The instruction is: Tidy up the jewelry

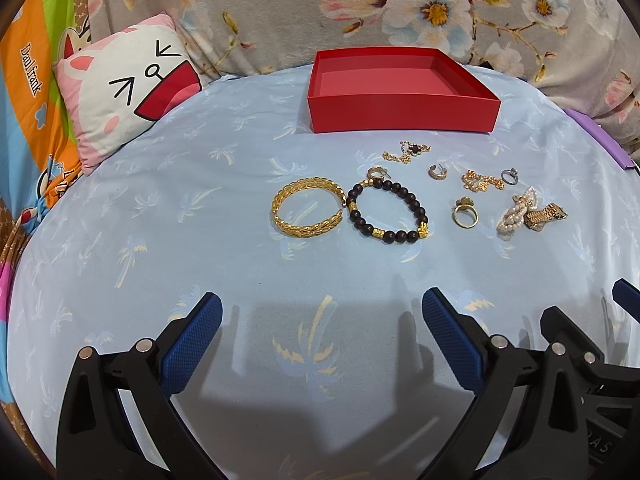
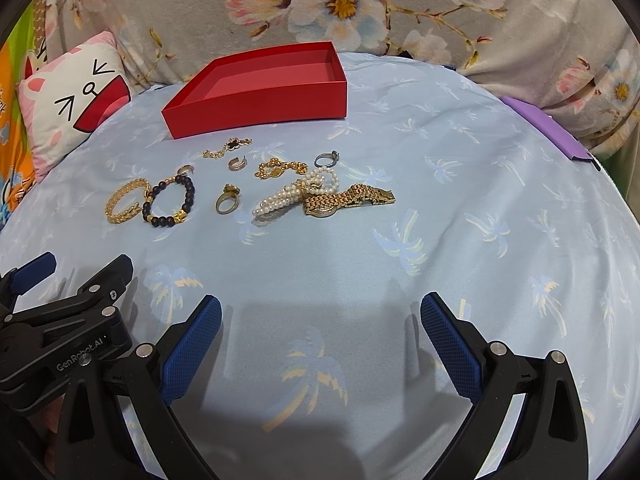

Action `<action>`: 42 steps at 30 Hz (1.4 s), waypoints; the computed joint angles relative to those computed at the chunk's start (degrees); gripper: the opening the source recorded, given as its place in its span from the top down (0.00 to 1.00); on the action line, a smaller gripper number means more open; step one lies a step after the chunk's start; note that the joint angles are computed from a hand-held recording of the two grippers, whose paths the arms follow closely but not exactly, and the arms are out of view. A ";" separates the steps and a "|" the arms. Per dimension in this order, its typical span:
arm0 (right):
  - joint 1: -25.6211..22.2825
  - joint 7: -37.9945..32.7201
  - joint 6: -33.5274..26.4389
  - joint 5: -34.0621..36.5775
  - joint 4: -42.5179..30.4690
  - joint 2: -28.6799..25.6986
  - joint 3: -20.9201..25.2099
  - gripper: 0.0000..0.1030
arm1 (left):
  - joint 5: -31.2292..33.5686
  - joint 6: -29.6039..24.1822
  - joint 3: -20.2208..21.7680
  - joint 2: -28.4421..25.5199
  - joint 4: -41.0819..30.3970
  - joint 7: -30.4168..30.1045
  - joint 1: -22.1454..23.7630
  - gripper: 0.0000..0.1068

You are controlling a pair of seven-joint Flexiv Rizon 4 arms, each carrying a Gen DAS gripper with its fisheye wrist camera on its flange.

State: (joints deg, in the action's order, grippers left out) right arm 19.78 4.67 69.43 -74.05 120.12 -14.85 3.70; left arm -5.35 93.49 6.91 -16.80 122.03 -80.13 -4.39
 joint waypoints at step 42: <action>0.13 -0.50 1.50 0.81 -0.26 -0.43 -0.37 0.05 | 0.30 -1.06 -0.38 0.12 -0.30 -0.41 0.43 0.10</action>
